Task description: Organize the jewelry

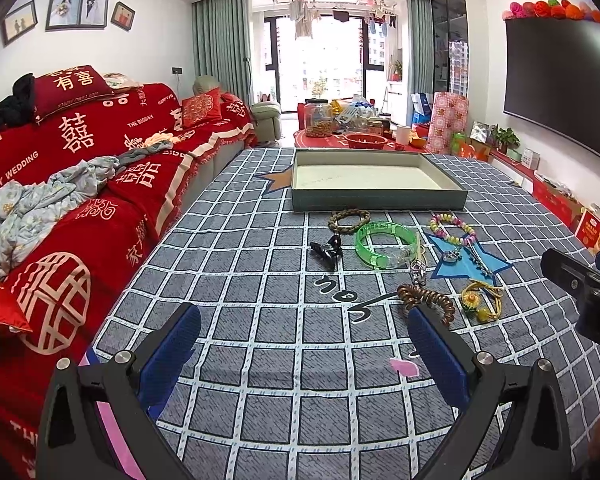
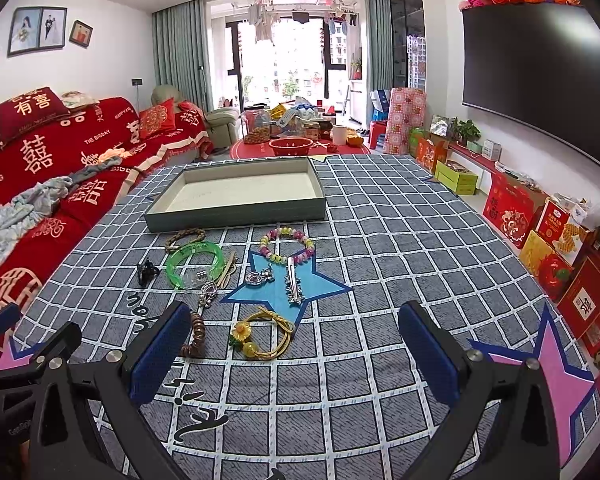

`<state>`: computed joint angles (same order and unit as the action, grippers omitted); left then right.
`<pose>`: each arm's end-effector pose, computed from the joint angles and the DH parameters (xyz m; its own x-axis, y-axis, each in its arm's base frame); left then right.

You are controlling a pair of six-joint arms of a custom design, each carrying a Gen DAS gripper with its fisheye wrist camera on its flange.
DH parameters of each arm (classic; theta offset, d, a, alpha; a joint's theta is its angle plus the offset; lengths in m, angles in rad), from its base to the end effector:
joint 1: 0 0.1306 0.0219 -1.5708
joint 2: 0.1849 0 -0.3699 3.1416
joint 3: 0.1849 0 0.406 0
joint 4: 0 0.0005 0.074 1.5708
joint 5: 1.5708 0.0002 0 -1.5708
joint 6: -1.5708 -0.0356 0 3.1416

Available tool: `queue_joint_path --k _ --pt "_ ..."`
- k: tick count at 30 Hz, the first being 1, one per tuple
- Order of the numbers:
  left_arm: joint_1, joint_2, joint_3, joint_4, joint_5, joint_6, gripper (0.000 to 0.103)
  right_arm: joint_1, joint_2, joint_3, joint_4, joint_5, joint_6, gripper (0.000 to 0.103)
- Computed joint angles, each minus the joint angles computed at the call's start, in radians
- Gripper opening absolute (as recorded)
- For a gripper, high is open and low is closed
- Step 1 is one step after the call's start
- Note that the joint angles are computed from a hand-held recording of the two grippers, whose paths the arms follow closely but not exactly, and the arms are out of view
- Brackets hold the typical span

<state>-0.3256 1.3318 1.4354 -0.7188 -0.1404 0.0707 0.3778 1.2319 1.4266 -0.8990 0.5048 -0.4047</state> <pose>0.4703 -0.1540 0.4787 -0.5602 0.1153 -0.8203 0.1693 0.9853 0.0229 0.4188 0.1471 0.5064 -0.5455 0.1543 -0.8238 0.2551 0.9668 0.0122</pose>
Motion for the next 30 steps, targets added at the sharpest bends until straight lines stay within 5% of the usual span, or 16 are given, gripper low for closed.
queue_joint_path --k 30 --pt "0.006 0.012 0.007 -0.011 0.0 0.01 0.103 0.0 0.002 0.002 -0.003 -0.009 -0.022 0.103"
